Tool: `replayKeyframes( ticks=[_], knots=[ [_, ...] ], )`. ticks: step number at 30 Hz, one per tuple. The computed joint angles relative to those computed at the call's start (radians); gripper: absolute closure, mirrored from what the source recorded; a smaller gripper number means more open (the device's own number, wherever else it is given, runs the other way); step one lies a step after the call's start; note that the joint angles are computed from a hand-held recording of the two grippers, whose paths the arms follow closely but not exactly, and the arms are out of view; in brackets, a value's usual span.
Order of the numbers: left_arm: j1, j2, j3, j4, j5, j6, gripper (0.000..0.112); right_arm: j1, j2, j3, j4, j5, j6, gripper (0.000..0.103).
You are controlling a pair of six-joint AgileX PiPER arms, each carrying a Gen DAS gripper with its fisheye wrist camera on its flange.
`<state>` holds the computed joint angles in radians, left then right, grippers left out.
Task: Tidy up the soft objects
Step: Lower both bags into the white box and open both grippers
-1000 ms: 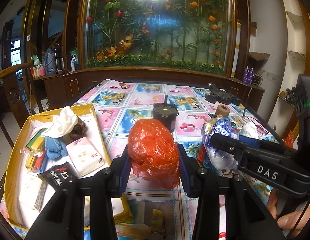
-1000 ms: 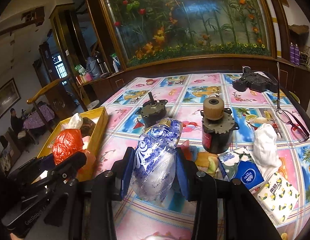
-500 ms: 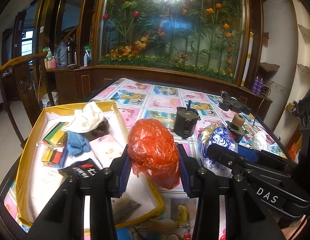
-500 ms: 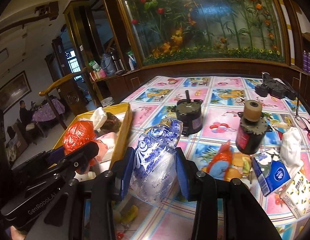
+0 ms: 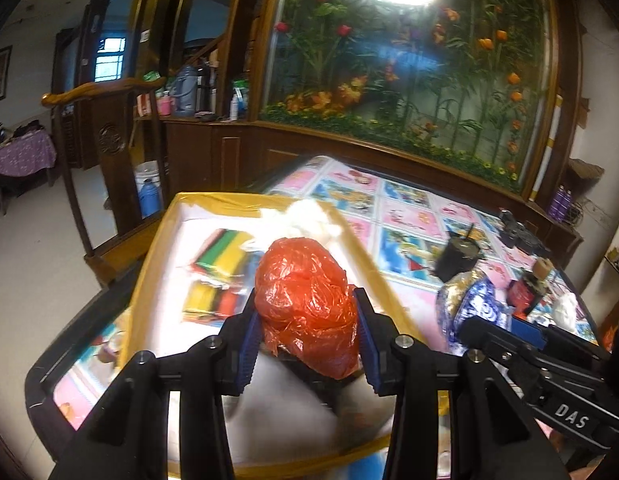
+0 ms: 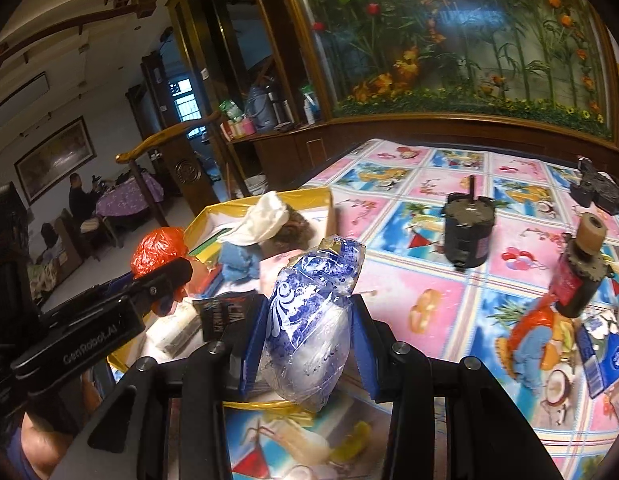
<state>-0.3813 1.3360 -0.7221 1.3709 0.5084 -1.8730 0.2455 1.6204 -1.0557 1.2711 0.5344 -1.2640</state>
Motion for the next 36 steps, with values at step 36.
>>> replayKeyframes(
  ticks=[36],
  knots=[
    [0.288,-0.015,0.100,-0.133,-0.215,0.186,0.071,0.262,0.178,-0.163,-0.255,-0.023,0.181,0.059]
  ],
)
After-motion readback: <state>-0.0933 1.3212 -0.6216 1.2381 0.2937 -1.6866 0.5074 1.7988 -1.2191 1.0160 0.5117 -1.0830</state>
